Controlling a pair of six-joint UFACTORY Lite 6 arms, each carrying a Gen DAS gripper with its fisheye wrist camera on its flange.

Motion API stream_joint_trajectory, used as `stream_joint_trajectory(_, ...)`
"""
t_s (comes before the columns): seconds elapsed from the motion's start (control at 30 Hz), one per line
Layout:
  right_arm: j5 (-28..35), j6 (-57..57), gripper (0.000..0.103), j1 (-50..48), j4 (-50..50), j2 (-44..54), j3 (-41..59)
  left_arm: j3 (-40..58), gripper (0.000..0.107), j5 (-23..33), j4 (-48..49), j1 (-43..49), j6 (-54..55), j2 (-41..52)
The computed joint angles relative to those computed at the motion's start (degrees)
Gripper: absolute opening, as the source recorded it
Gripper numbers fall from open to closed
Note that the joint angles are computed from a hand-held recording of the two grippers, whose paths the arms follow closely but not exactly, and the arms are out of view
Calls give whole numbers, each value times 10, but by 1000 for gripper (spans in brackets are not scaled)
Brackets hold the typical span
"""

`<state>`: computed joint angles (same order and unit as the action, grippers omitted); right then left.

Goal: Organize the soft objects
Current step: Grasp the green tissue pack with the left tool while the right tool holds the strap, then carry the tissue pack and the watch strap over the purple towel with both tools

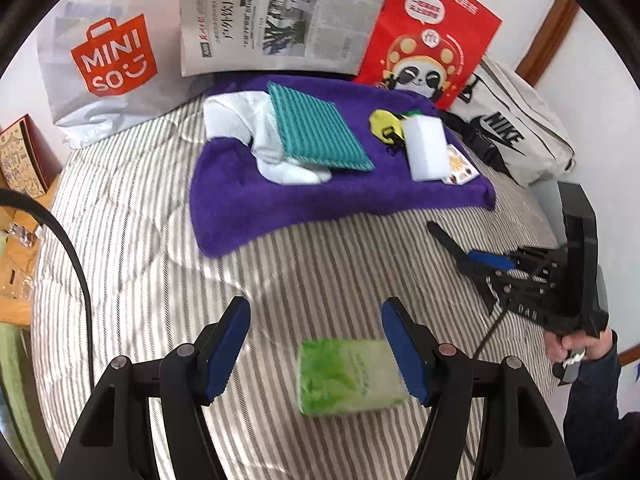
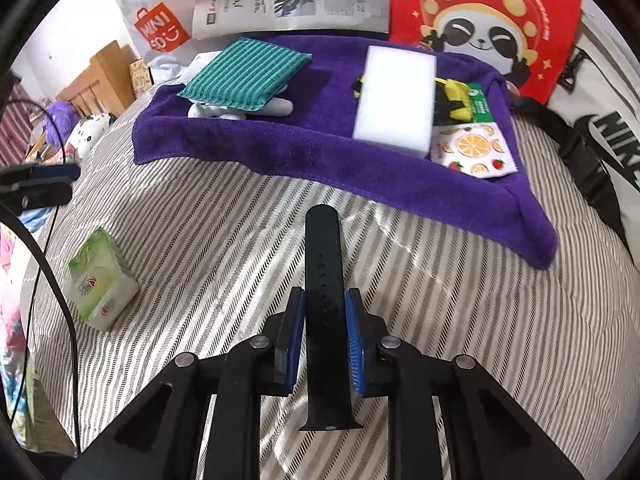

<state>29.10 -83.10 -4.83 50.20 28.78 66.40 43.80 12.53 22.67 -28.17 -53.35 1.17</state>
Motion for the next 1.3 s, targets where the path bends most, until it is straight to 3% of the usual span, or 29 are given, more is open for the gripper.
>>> stream_joint_trajectory(0.3, 11, -15, 20, -46, 0, -21, -17, -10, 70, -4, 157, -74, -211, 33)
stream_joint_trajectory(0.47, 15, -18, 20, -61, -2, -18, -18, 4, 76, 21, 312, -117, -380, 68)
stream_joint_trajectory(0.6, 15, -22, 20, -64, -1, -14, -18, 20, 76, 26, 331, -128, -399, 108)
stream_joint_trajectory(0.7, 14, -30, 20, -65, 5, -12, -20, 38, 77, 66, 374, -154, -437, 139)
stream_joint_trajectory(1.0, 14, -31, 21, -66, 6, -4, -16, 91, 85, 157, 345, -198, -401, 199)
stream_joint_trajectory(1.2, 8, -33, 21, -63, 9, -8, -21, 45, 85, 106, 382, -161, -454, 170)
stream_joint_trajectory(1.3, 10, -31, 21, -64, 9, -5, -18, 16, 83, 64, 445, -138, -522, 148)
